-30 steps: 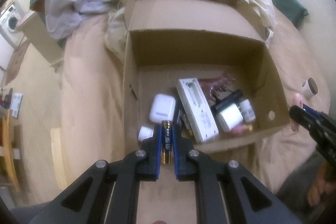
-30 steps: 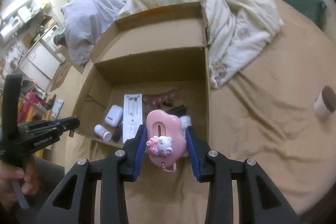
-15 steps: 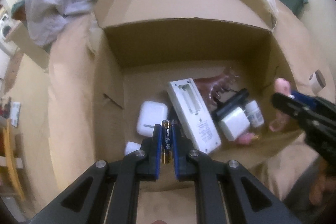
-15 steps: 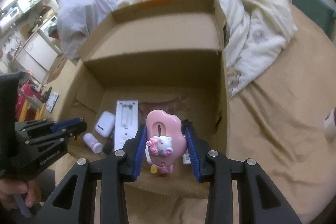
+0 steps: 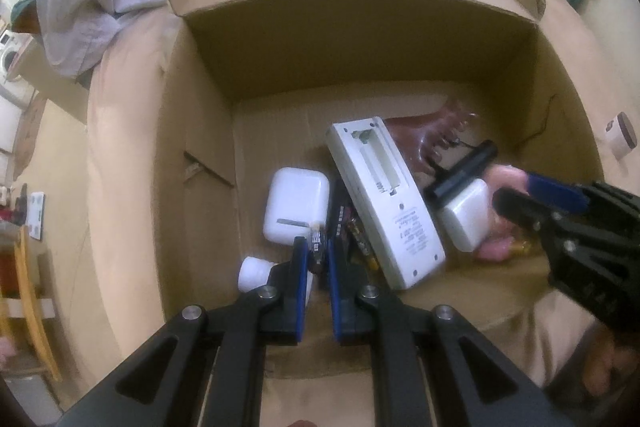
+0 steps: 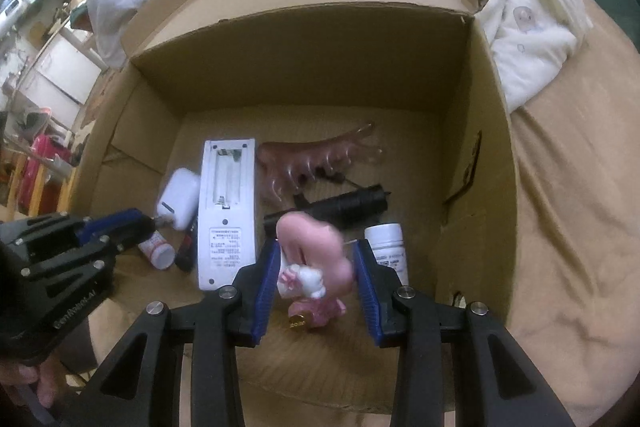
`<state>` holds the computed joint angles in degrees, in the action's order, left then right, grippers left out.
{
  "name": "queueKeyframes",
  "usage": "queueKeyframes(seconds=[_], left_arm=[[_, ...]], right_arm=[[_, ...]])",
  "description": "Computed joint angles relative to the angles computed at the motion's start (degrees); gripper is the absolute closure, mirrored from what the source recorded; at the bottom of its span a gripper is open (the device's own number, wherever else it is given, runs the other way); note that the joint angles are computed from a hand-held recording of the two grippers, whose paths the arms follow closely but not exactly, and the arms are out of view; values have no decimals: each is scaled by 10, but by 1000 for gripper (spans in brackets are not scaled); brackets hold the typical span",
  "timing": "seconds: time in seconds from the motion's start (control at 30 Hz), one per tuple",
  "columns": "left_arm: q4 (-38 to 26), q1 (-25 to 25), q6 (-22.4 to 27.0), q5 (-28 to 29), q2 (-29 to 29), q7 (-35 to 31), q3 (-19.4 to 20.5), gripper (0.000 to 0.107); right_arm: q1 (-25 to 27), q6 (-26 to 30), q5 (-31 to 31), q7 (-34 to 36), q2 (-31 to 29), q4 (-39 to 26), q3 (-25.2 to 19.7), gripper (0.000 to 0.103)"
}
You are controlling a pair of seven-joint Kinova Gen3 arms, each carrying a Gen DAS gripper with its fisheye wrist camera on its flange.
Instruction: Organize rigid objects
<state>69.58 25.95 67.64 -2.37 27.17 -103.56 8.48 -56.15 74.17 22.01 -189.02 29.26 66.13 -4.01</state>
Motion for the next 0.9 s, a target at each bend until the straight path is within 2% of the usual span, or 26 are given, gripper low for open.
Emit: queueKeyframes(seconds=[0.07, 0.13, 0.2, 0.27, 0.33, 0.4, 0.47, 0.53, 0.6, 0.7, 0.8, 0.9], left_arm=[[2, 0, -3, 0, -2, -3, 0, 89], [9, -6, -8, 11, -14, -1, 3, 61], [23, -17, -28, 27, -32, -9, 10, 55], [42, -12, -60, 18, -51, -6, 5, 51], [42, -22, -62, 29, -58, -5, 7, 41], [42, -35, -59, 46, -64, -6, 9, 32], [46, -41, -60, 53, -73, -16, 12, 25], [50, -49, -63, 60, -85, -27, 14, 14], [49, -55, -65, 66, -97, -28, 12, 9], [54, -74, -72, 88, -116, -39, 12, 8], [79, -87, -103, 96, -150, -48, 9, 8], [104, -85, -129, 75, -181, -48, 5, 8]], right_arm=[[-2, -2, 4, -5, -3, 4, 2, 59], [-9, -26, 19, -20, -16, 21, 4, 44], [-18, -40, 42, -33, -24, 31, 6, 35], [-31, -27, 65, -42, -25, 24, 9, 27], [-46, -4, 89, -63, -27, 19, 14, 11], [-52, -7, 109, -97, -40, 36, 16, 0], [-60, -10, 136, -135, -53, 55, 16, 0], [-71, 11, 163, -165, -56, 56, 12, 0], [-64, 48, 183, -176, -51, 43, -11, 0], [-97, 117, 182, -171, -32, -1, 16, 0], [-112, 173, 202, -161, -25, -39, 6, 0], [-135, 216, 221, -140, -14, -82, 8, 0]])
